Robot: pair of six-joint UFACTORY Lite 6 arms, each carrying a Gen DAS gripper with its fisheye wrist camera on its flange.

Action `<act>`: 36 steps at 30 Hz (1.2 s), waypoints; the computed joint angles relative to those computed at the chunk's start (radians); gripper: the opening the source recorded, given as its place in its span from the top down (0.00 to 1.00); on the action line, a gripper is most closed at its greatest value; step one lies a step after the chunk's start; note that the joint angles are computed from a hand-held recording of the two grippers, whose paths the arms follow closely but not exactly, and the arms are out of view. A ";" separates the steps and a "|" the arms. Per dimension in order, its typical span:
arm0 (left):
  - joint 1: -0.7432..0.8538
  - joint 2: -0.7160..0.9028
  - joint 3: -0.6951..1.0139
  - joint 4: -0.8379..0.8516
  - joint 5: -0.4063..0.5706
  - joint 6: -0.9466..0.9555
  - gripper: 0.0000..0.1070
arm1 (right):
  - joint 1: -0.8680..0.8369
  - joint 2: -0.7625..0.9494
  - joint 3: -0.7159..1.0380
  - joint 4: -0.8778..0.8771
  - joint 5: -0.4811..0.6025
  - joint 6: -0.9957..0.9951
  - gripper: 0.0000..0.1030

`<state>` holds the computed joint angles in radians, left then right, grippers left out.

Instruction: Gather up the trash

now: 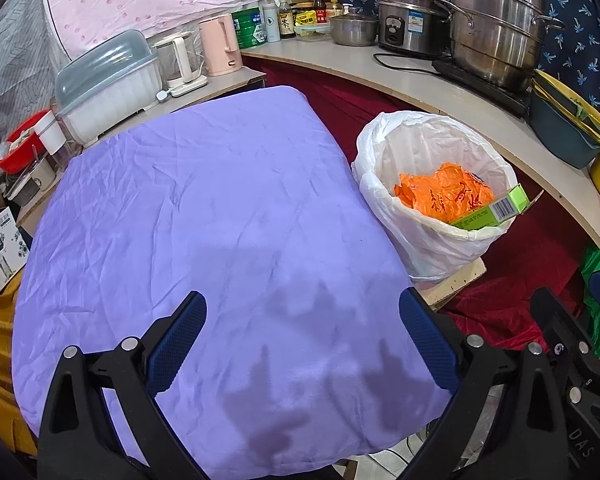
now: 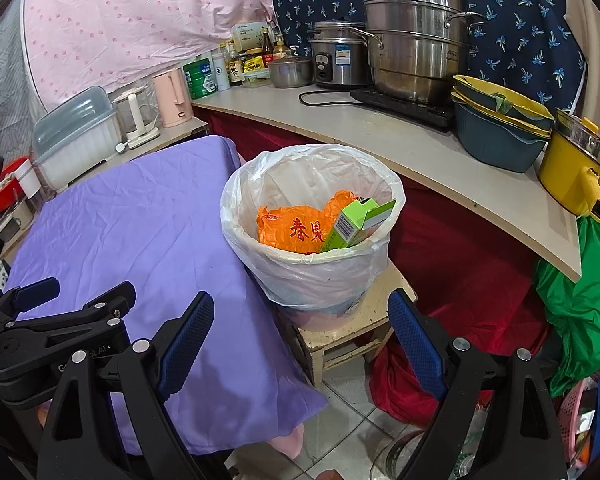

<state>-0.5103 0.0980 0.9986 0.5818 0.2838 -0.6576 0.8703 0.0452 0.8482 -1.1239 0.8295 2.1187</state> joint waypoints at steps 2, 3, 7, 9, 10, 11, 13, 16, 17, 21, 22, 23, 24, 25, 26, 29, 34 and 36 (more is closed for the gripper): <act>-0.003 0.000 0.000 0.013 0.001 -0.015 0.13 | 0.001 0.001 0.001 0.000 0.001 0.000 0.18; -0.003 0.001 0.001 0.014 0.001 -0.017 0.13 | 0.001 0.000 0.000 -0.001 0.001 0.001 0.18; -0.009 0.000 -0.001 0.019 0.001 -0.021 0.13 | 0.004 -0.005 -0.010 -0.008 0.002 0.019 0.18; -0.011 0.002 0.001 0.021 0.002 -0.027 0.13 | 0.003 -0.004 -0.012 -0.007 0.002 0.023 0.18; -0.011 0.002 0.001 0.022 0.003 -0.028 0.13 | 0.003 -0.006 -0.012 -0.007 0.001 0.024 0.18; -0.013 0.004 0.002 0.021 0.004 -0.028 0.13 | 0.002 -0.006 -0.015 -0.008 0.001 0.026 0.18; -0.015 0.003 0.002 0.018 0.005 -0.023 0.13 | 0.008 -0.004 -0.013 -0.007 0.008 0.031 0.18; -0.014 0.001 -0.001 0.000 0.002 0.001 0.13 | 0.008 -0.003 -0.013 -0.010 0.006 0.038 0.17; -0.015 0.001 -0.002 0.002 0.003 0.001 0.13 | 0.007 -0.004 -0.015 -0.012 0.004 0.038 0.16; -0.011 0.005 0.002 -0.002 0.002 0.007 0.13 | 0.007 -0.006 -0.020 -0.025 0.006 0.052 0.12; -0.012 0.004 0.000 0.003 0.002 0.002 0.13 | 0.005 -0.004 -0.020 -0.025 0.003 0.052 0.12; -0.011 0.005 0.001 0.002 0.002 0.006 0.13 | 0.007 -0.003 -0.019 -0.022 0.004 0.053 0.12; -0.010 0.005 0.001 0.002 0.002 0.006 0.13 | 0.005 0.000 -0.017 -0.022 0.001 0.053 0.12; -0.012 0.004 0.000 0.009 0.003 -0.003 0.13 | 0.003 -0.001 -0.019 -0.026 -0.005 0.057 0.12; -0.004 0.007 0.001 -0.006 -0.001 0.018 0.13 | -0.001 -0.003 -0.024 -0.031 -0.013 0.063 0.12; -0.006 0.007 0.001 0.025 0.003 -0.013 0.13 | -0.003 -0.005 -0.029 -0.036 -0.013 0.075 0.06; 0.007 0.007 -0.002 0.000 -0.007 0.025 0.13 | -0.006 -0.020 -0.045 -0.048 -0.013 0.092 0.06; 0.007 0.005 -0.005 0.004 -0.009 0.024 0.13 | -0.005 -0.017 -0.041 -0.049 -0.011 0.091 0.06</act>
